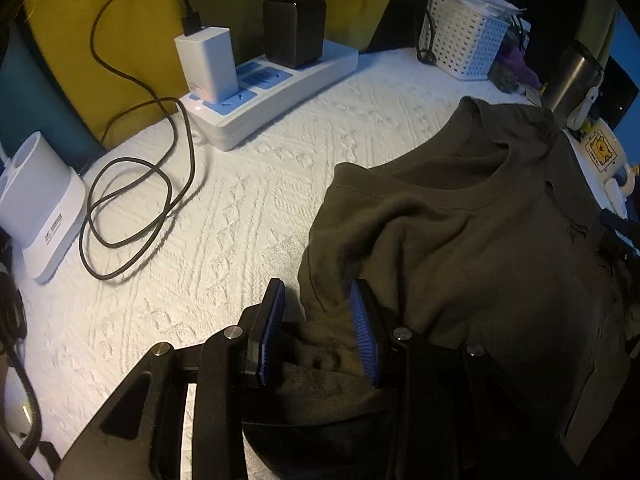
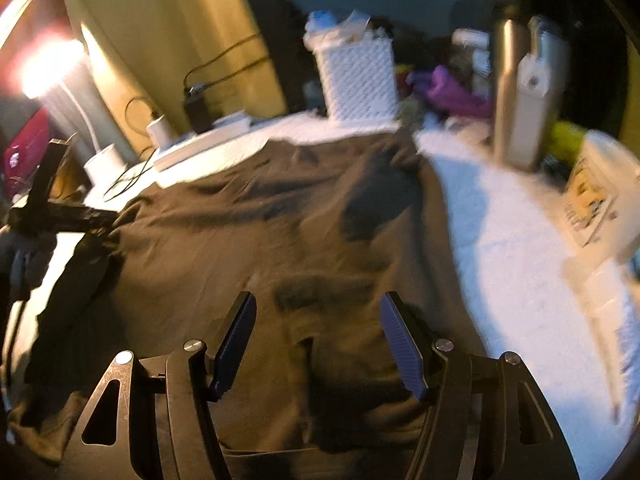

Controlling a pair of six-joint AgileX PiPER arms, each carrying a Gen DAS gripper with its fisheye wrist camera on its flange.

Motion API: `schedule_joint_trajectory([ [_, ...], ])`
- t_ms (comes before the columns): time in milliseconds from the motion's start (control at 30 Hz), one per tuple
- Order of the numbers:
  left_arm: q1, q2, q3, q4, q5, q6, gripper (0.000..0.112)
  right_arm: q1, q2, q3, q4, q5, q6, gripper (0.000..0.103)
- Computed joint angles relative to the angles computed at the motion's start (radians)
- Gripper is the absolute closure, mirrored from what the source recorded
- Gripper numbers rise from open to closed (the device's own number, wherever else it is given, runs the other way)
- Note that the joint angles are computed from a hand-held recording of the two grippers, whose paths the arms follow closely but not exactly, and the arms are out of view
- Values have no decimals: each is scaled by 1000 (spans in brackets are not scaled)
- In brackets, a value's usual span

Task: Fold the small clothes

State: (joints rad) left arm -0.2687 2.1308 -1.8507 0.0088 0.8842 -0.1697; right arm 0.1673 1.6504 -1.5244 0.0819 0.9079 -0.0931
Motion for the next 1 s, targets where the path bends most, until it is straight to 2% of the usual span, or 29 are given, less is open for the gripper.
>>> schedule_joint_trajectory([
  [33, -6, -6, 10, 19, -12, -10, 86, 25, -6, 0, -67, -18, 28, 37],
  [67, -18, -6, 12, 61, -17, -31, 108, 41, -6, -2, -111, -26, 46, 37],
  [100, -29, -2, 5, 103, -9, -55, 108, 54, -3, -10, -147, -30, 58, 37],
  [200, -52, -20, 22, 284, -40, -192, 108, 43, 17, -44, -131, -17, 38, 37],
  [300, -45, -20, 3, 397, -56, -276, 108, 40, 28, -69, -145, -8, 46, 37],
  [400, -23, 10, -59, 353, -40, -251, 108, 30, 35, -94, -161, 7, 47, 37],
  [433, -20, 11, -67, 339, -32, -253, 103, 25, 36, -107, -167, 13, 49, 37],
  [500, -20, -12, -42, 344, -32, -277, 102, 12, 27, -119, -160, 22, 35, 37],
  [533, -28, -49, 8, 388, -44, -328, 95, 6, 20, -118, -155, 23, 27, 37],
  [567, -36, -74, 38, 416, -52, -365, 82, -3, 10, -118, -152, 27, 18, 37],
  [633, -46, -192, 192, 456, -108, -445, 66, -21, -9, -115, -141, 36, 1, 37],
  [733, -65, -357, 394, 491, -149, -532, 65, -59, -47, -98, -88, 69, -52, 37],
  [833, -120, -517, 589, 546, -162, -674, 65, -65, -93, -60, -99, 84, -77, 37],
  [1000, -278, -691, 812, 636, -124, -936, 62, -96, -195, 43, -90, 104, -137, 37],
])
